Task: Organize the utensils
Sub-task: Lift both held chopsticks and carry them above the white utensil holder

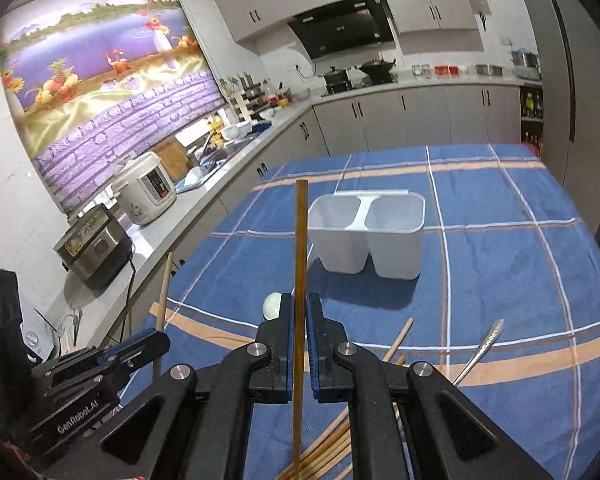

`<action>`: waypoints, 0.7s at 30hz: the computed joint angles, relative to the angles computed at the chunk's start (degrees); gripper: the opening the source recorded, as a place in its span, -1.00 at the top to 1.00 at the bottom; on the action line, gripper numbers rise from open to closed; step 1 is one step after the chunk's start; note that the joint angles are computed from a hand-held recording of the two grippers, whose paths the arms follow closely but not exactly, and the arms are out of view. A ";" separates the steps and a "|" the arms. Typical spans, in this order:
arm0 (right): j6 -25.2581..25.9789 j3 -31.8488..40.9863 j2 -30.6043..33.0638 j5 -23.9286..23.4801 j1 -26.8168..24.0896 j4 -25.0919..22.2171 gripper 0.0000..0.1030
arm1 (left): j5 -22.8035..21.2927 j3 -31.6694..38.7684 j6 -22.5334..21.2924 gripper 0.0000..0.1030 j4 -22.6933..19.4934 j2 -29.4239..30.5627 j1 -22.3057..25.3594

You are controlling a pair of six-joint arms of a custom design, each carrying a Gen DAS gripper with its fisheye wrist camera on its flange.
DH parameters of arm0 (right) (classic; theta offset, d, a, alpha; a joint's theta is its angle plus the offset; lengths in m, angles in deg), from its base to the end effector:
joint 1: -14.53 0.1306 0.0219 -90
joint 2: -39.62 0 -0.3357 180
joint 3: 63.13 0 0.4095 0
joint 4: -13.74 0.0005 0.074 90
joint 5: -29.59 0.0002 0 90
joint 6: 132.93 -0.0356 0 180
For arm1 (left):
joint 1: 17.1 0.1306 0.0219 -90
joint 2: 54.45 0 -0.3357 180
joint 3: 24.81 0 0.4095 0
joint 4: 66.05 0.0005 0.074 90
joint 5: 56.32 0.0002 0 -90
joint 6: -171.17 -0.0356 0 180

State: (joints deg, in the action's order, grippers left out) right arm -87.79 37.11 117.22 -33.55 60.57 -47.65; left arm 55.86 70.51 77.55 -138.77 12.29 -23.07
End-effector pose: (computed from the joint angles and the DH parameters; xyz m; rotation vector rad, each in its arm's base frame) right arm 0.2966 0.2837 0.5497 0.2266 2.1764 0.3789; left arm 0.3223 -0.0477 0.5603 0.3839 2.2853 -0.4726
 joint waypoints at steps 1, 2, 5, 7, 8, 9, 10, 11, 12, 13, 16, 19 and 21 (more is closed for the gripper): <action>0.20 -0.05 -0.63 0.65 0.23 0.13 0.89 | 0.33 0.37 0.44 0.88 0.19 0.01 -0.05; 0.45 0.01 -0.99 1.10 0.29 0.26 0.89 | 0.78 1.10 0.94 0.88 0.48 0.29 -0.02; 1.30 0.75 -2.10 2.16 -0.28 1.00 0.89 | 1.03 3.73 2.77 0.88 1.94 1.81 -0.18; 1.70 1.29 -2.68 2.10 -1.37 1.83 0.89 | 1.31 6.31 4.16 0.88 3.31 3.53 -0.36; 1.92 1.66 -2.89 1.80 -2.29 2.35 0.89 | 1.32 8.07 5.02 0.88 4.40 4.80 -0.62; 2.04 2.02 -3.02 1.32 -3.27 2.93 0.88 | 1.34 9.74 5.76 0.88 5.41 6.04 -0.98; 2.16 2.47 -3.03 0.79 -4.38 3.51 0.88 | 1.21 11.26 6.43 0.88 6.23 7.20 -1.50; 2.27 2.78 -3.04 0.48 -5.22 3.96 0.88 | 1.11 12.76 6.95 0.88 7.02 8.41 -1.94; 2.43 3.12 -2.99 0.18 -6.29 4.61 0.88 | 0.88 14.60 7.54 0.88 8.07 9.98 -2.50; 2.67 3.48 -2.84 -0.18 -7.45 5.30 0.88 | 0.53 16.53 8.17 0.88 9.19 11.74 -3.16; 3.25 5.54 -1.58 -0.72 -10.51 6.10 0.88 | -0.42 22.11 9.61 0.88 11.63 17.10 -5.02; 4.31 8.55 1.07 -1.16 -14.05 7.06 0.88 | -1.29 27.88 10.57 0.88 13.14 22.99 -6.74; 4.77 10.71 2.98 -1.59 -15.95 7.41 0.88 | -1.52 32.67 11.25 0.88 13.23 27.76 -7.73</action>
State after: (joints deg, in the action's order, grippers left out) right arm -83.02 47.82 120.20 -35.14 44.62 -40.24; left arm 54.34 103.18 88.81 -125.54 40.04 -30.80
